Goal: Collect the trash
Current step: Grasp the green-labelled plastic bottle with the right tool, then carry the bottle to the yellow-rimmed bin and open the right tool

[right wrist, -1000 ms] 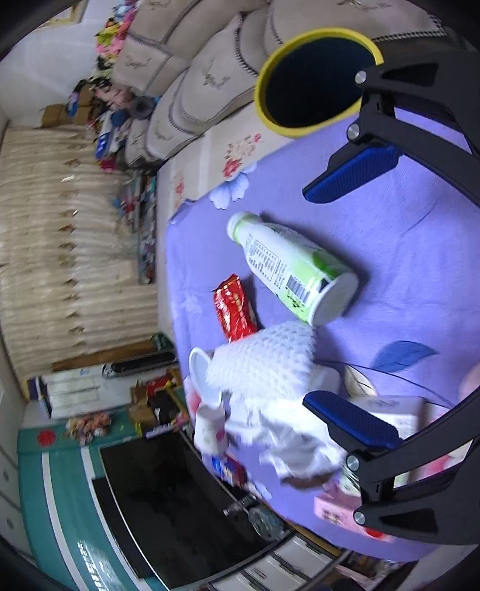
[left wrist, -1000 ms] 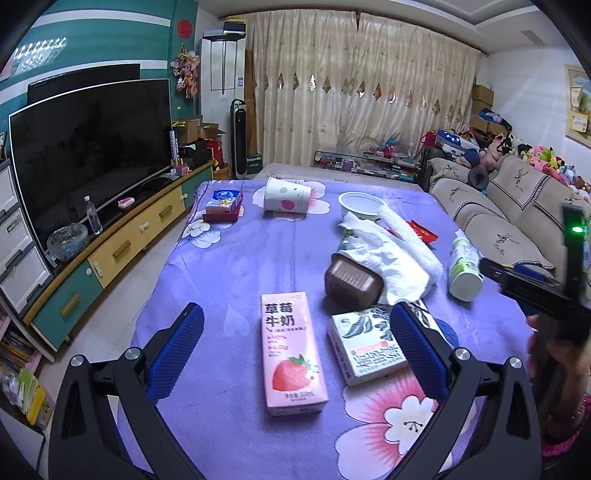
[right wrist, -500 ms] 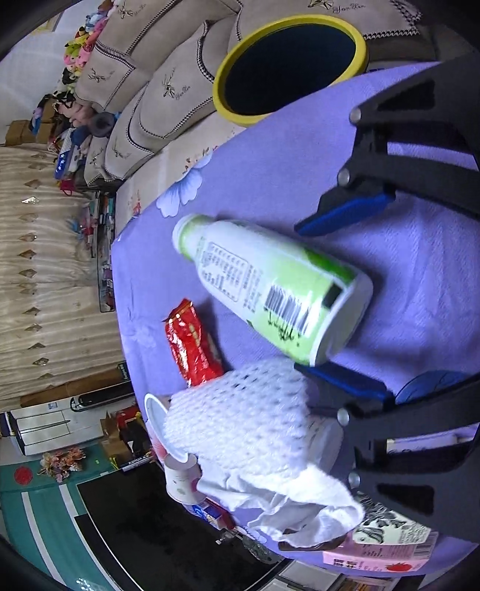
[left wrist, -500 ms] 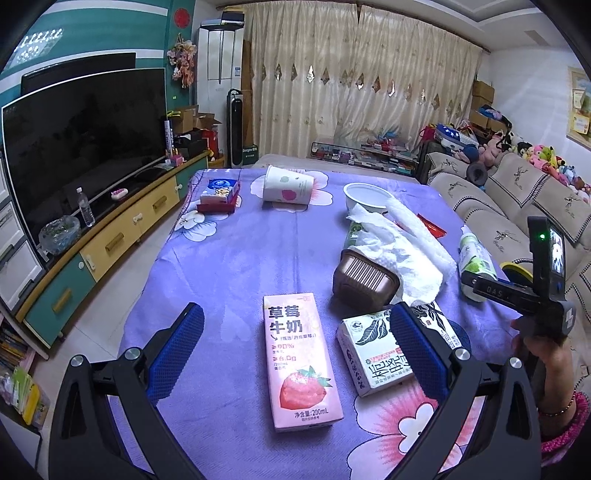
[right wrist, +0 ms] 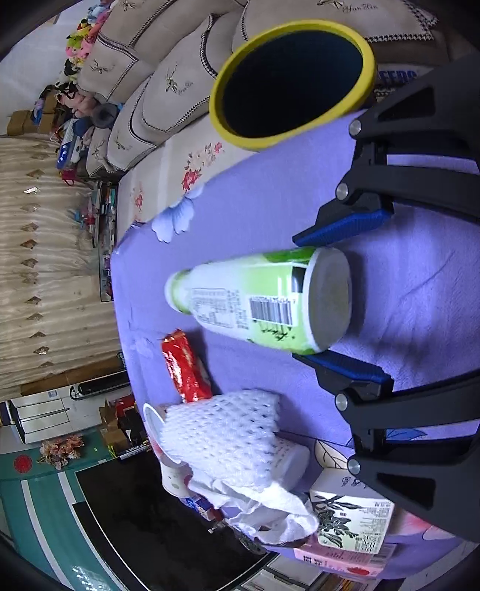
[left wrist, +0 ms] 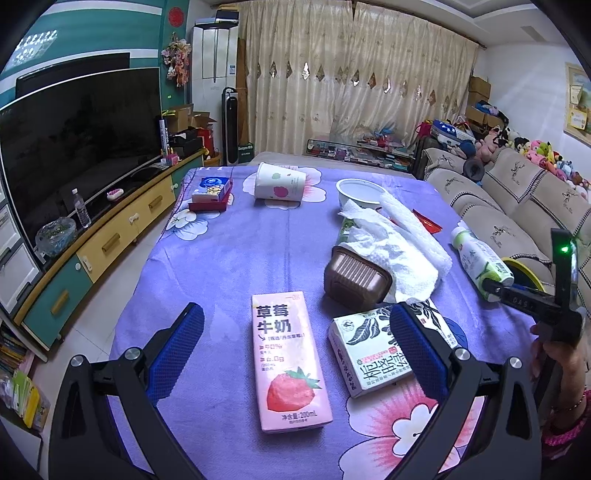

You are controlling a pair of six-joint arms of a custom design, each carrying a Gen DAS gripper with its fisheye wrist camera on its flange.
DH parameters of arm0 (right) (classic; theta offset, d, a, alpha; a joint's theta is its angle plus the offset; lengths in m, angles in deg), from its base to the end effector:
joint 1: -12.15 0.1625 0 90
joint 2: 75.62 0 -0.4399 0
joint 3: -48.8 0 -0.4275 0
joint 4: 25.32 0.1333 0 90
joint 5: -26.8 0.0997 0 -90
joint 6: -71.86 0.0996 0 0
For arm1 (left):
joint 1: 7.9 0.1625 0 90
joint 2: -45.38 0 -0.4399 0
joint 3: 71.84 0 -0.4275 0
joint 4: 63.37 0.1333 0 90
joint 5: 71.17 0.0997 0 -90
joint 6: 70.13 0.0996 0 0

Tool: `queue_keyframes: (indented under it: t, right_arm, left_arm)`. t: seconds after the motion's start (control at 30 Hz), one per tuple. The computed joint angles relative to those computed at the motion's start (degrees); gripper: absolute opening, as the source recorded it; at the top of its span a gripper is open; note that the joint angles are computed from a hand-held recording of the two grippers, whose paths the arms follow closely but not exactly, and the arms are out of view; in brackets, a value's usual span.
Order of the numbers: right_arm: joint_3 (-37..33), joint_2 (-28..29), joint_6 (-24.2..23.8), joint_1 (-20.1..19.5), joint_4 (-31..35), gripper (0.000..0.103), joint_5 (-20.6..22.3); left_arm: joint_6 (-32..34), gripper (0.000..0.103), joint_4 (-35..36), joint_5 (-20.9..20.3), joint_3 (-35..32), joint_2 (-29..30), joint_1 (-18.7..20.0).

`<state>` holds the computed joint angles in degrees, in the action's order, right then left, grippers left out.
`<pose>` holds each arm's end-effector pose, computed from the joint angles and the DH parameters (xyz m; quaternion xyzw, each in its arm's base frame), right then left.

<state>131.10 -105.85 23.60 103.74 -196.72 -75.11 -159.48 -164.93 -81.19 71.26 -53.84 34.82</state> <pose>0.1343 -0.7741 0.0107 0.3817 -0.8837 0.1914 0.1919 -0.0727 -0.3821 0.2324 -0.0972 0.7510 -0.4948 0.4262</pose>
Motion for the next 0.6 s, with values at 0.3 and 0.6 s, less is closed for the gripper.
queue_keyframes:
  t: [0.3, 0.6]
  right_arm:
    - [2.82, -2.74, -2.29, -0.54, -3.9, 0.051, 6.3]
    - [5.2, -9.63, -3.04, -0.35, 3.45, 0.05, 12.23]
  left_arm:
    - [-0.48, 0.099, 0.79, 0.16, -0.48, 0.85, -0.36]
    - [5.8, 0.099, -6.4, 0.47, -0.12, 2.36, -0.27]
